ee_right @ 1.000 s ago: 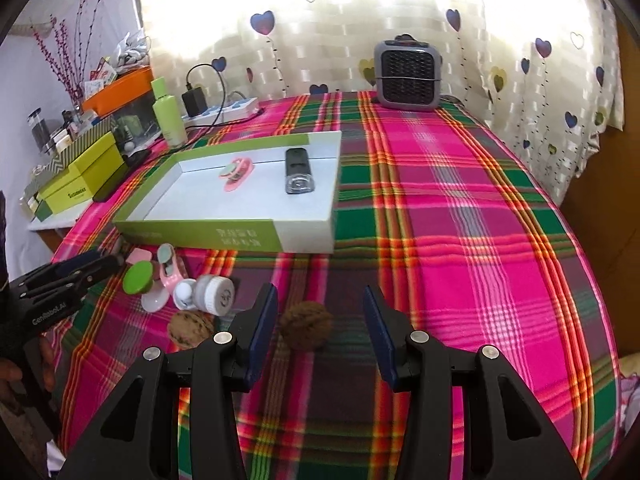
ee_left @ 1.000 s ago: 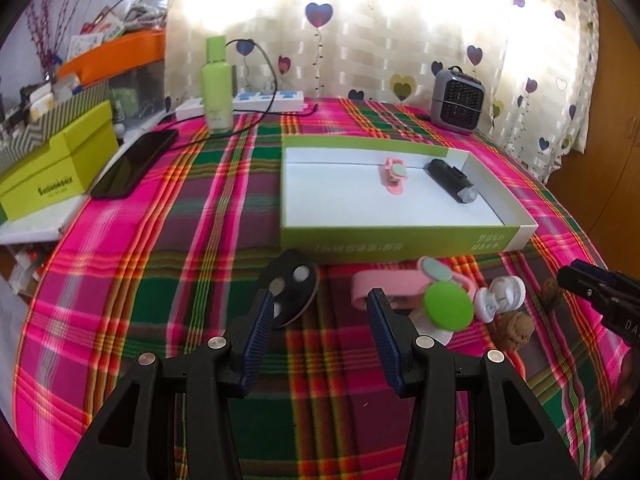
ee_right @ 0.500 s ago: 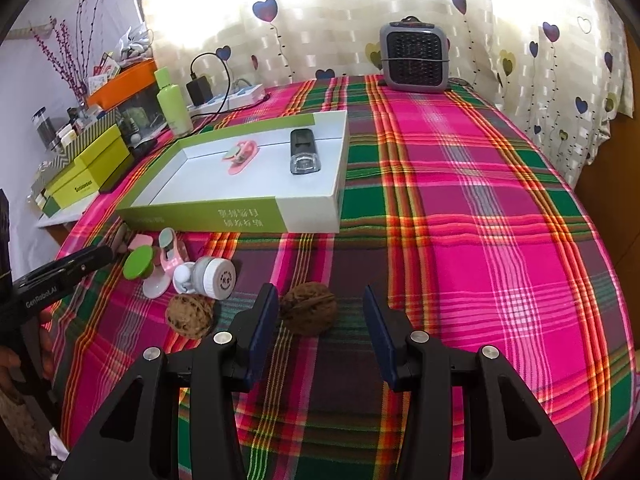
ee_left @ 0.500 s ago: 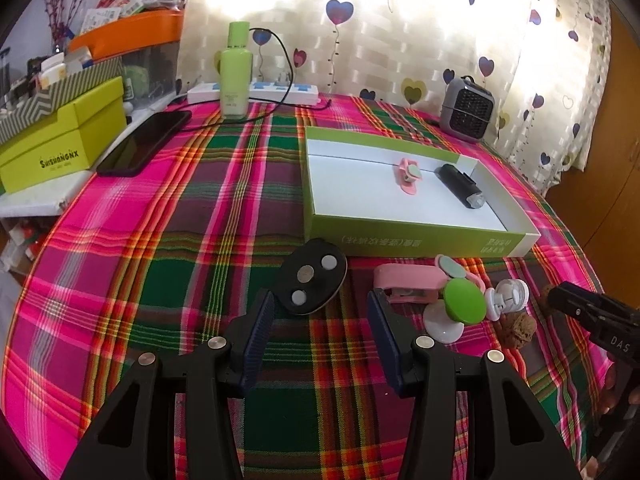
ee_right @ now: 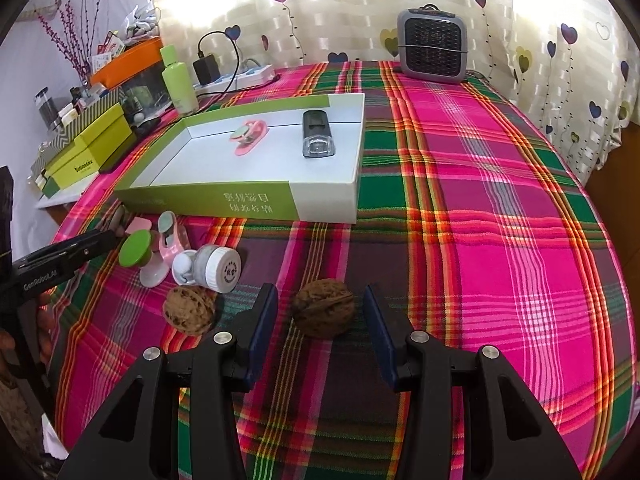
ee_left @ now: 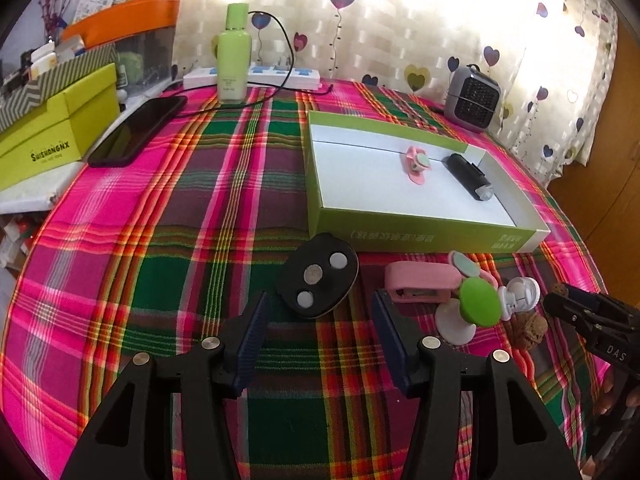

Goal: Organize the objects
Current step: 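Grasp the black dotted disc with the left gripper while the right gripper approaches a walnut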

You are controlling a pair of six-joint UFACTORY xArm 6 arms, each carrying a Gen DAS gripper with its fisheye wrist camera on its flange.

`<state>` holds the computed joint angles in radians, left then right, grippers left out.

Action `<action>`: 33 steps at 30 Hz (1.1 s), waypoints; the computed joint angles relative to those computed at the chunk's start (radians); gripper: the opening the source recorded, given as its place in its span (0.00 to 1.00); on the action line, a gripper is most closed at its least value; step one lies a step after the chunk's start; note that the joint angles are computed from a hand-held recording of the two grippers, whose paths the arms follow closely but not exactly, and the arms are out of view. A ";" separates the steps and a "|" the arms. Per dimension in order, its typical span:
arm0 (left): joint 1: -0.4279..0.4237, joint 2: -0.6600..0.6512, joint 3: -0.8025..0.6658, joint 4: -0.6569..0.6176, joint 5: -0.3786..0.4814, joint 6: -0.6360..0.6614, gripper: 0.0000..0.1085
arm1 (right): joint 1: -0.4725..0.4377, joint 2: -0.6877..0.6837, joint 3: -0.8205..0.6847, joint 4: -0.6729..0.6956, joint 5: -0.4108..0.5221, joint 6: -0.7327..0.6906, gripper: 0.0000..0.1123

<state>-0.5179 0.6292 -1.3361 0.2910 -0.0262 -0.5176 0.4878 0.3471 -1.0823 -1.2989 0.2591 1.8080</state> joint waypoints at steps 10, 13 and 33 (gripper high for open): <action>-0.002 0.048 -0.086 -0.042 0.060 0.042 0.48 | 0.011 0.007 -0.010 0.047 0.027 -0.056 0.40; 0.000 0.054 -0.096 -0.022 0.059 0.025 0.48 | 0.015 0.011 -0.016 0.069 0.041 -0.083 0.40; 0.021 0.058 -0.122 0.172 0.090 -0.150 0.30 | 0.028 0.006 -0.014 0.084 0.080 -0.090 0.34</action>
<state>-0.4967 0.6874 -1.4580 0.4625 0.0639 -0.6674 0.5159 0.3534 -1.0968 -1.2145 0.3389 1.7175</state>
